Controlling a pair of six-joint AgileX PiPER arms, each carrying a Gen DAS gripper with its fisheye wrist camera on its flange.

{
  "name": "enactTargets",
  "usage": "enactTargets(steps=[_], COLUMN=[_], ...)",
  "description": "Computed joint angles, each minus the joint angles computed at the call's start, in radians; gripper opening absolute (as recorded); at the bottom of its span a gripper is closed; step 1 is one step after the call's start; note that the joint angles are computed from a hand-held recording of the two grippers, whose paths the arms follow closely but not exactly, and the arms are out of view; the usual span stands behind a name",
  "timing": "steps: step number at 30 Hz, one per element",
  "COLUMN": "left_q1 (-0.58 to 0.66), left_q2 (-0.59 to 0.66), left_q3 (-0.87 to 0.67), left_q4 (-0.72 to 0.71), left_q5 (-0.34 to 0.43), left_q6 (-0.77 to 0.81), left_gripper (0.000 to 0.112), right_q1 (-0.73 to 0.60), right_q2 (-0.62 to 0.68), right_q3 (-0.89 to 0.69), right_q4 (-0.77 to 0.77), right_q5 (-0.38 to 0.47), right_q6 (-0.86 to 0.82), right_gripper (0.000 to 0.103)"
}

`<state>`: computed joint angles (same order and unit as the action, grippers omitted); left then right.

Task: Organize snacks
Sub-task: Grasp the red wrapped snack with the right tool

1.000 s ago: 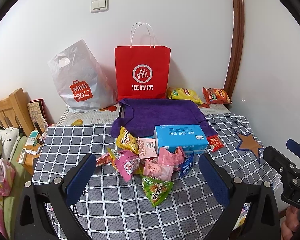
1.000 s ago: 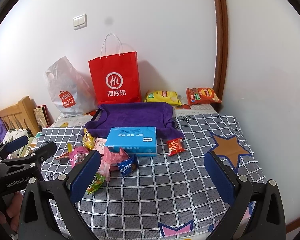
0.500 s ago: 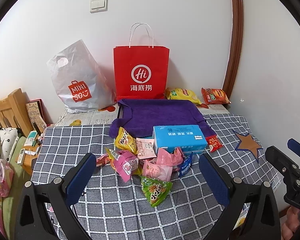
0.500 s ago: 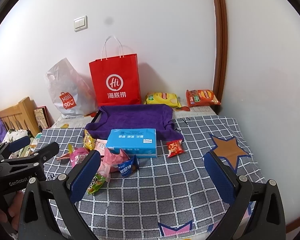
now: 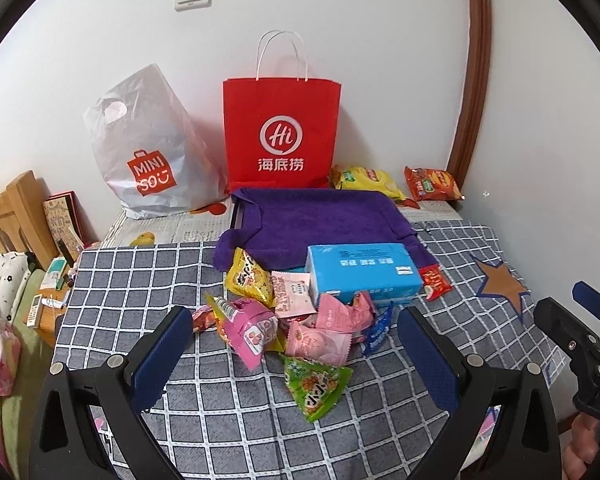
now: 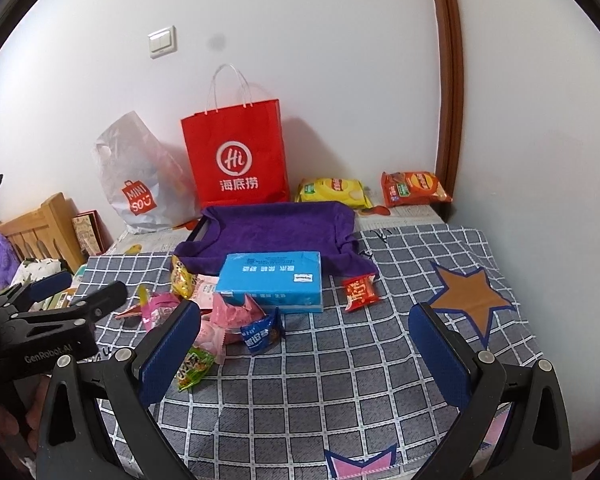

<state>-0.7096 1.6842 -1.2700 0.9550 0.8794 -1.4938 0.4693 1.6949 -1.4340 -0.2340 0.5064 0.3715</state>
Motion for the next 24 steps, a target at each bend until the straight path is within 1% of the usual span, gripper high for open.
enactTargets(steps=[3,5,7,10,13,15,17,18,19,20,21,22,23,24], left_q1=[0.026,0.061,0.089,0.115,0.146,0.163,0.184,0.198,0.219,0.243,0.258,0.281,0.288,0.294], left_q2=[0.013,0.028,0.044,0.073,0.111,0.144,0.162,0.168,0.18,0.191,0.198,0.205,0.209,0.216], left_q3=[0.008,0.01,0.012,0.013,0.011,-0.005,-0.016,-0.019,-0.031,-0.045,-0.05,-0.05,-0.05,-0.055], left_q4=[0.009,-0.01,-0.028,-0.019,-0.003,-0.002,-0.032,-0.052,-0.101,-0.165,-0.2,-0.247,-0.259,-0.268], left_q5=[-0.014,-0.049,-0.082,-0.101,-0.135,-0.128,-0.141,-0.155,-0.166,-0.183,-0.2,-0.233,-0.241,-0.244], left_q6=[-0.017,0.0,0.018,0.007,-0.001,0.006,0.039,0.057,0.101,0.167,0.206,0.255,0.264,0.272], left_gripper=[0.102,0.102,0.102,0.102,0.102,0.102,0.102,0.102,0.102,0.102,0.102,0.102,0.102,0.102], right_q1=[-0.026,-0.059,-0.082,-0.116,-0.143,-0.162,-0.19,-0.206,-0.217,-0.22,-0.221,-0.221,-0.222,-0.222], right_q2=[0.053,0.092,0.117,0.166,0.245,0.309,0.388,0.434,0.486,0.525,0.584,0.625,0.683,0.718], right_q3=[-0.041,-0.066,-0.068,-0.073,-0.134,-0.202,-0.3,-0.359,-0.428,-0.481,-0.565,-0.626,-0.713,-0.769], right_q4=[0.035,0.099,0.116,0.131,0.138,0.155,0.248,0.308,0.334,0.324,0.299,0.286,0.274,0.268], right_q5=[0.028,0.034,0.011,-0.042,-0.034,-0.001,0.055,0.09,0.131,0.163,0.212,0.245,0.29,0.32], right_q6=[-0.037,-0.094,-0.109,-0.139,-0.171,-0.194,-0.283,-0.338,-0.357,-0.344,-0.319,-0.309,-0.302,-0.298], right_gripper=[0.102,0.102,0.102,0.102,0.102,0.102,0.101,0.097,0.094,0.093,0.09,0.086,0.084,0.083])
